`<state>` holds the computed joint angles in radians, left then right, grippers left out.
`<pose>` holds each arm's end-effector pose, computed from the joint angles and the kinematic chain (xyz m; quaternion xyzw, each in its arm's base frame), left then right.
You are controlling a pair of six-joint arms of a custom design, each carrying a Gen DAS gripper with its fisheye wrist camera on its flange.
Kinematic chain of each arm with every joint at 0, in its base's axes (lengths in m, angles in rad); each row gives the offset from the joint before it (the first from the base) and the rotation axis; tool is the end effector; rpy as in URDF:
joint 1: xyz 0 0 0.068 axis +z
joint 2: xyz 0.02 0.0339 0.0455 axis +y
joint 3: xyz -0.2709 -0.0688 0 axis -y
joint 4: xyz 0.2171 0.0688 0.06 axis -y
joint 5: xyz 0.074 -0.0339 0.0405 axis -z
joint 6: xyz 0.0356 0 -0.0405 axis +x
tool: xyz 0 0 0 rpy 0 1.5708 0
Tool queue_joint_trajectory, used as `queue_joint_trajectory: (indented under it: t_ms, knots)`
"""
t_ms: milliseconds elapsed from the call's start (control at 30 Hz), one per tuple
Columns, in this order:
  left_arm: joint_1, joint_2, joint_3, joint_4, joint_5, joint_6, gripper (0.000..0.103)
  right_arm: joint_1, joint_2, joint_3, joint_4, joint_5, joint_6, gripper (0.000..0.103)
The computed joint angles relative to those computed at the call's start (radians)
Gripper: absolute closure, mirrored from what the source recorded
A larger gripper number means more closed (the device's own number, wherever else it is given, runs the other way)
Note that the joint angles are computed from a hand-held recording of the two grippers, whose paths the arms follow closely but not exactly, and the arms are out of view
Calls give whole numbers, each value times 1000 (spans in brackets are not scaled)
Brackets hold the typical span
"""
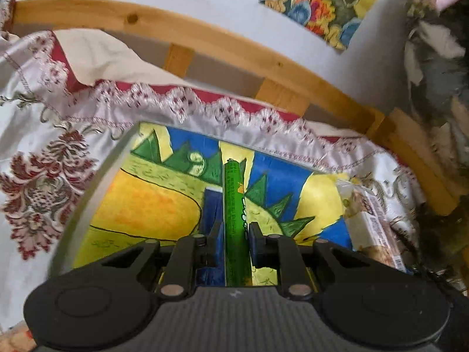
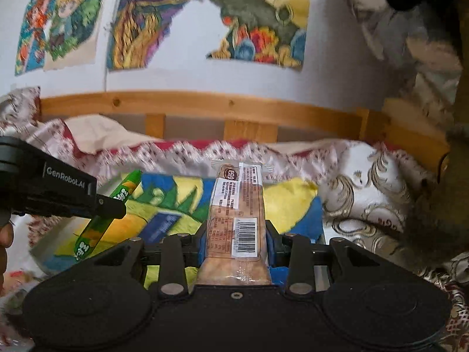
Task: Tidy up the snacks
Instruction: 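Lower both items into the tray and open both tools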
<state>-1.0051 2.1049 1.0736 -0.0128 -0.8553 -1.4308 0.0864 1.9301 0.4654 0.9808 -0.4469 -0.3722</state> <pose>0.2209 -0.2978 0.1071 -0.2911 0.8359 -0.0839 0.4576 0.2894 0.0405 0.1082 -0.3013 0.7868 0.1159 0.5261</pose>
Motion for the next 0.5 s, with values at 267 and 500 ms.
queue_joint_trajectory:
  t_ms: [267,500]
  knots:
    - [35,101,111,-68,86,15,84,21,93,51,-18,89,-57,65]
    - [38,107,133,-102,103,16,57,39,137,95,-71,138,-66,61]
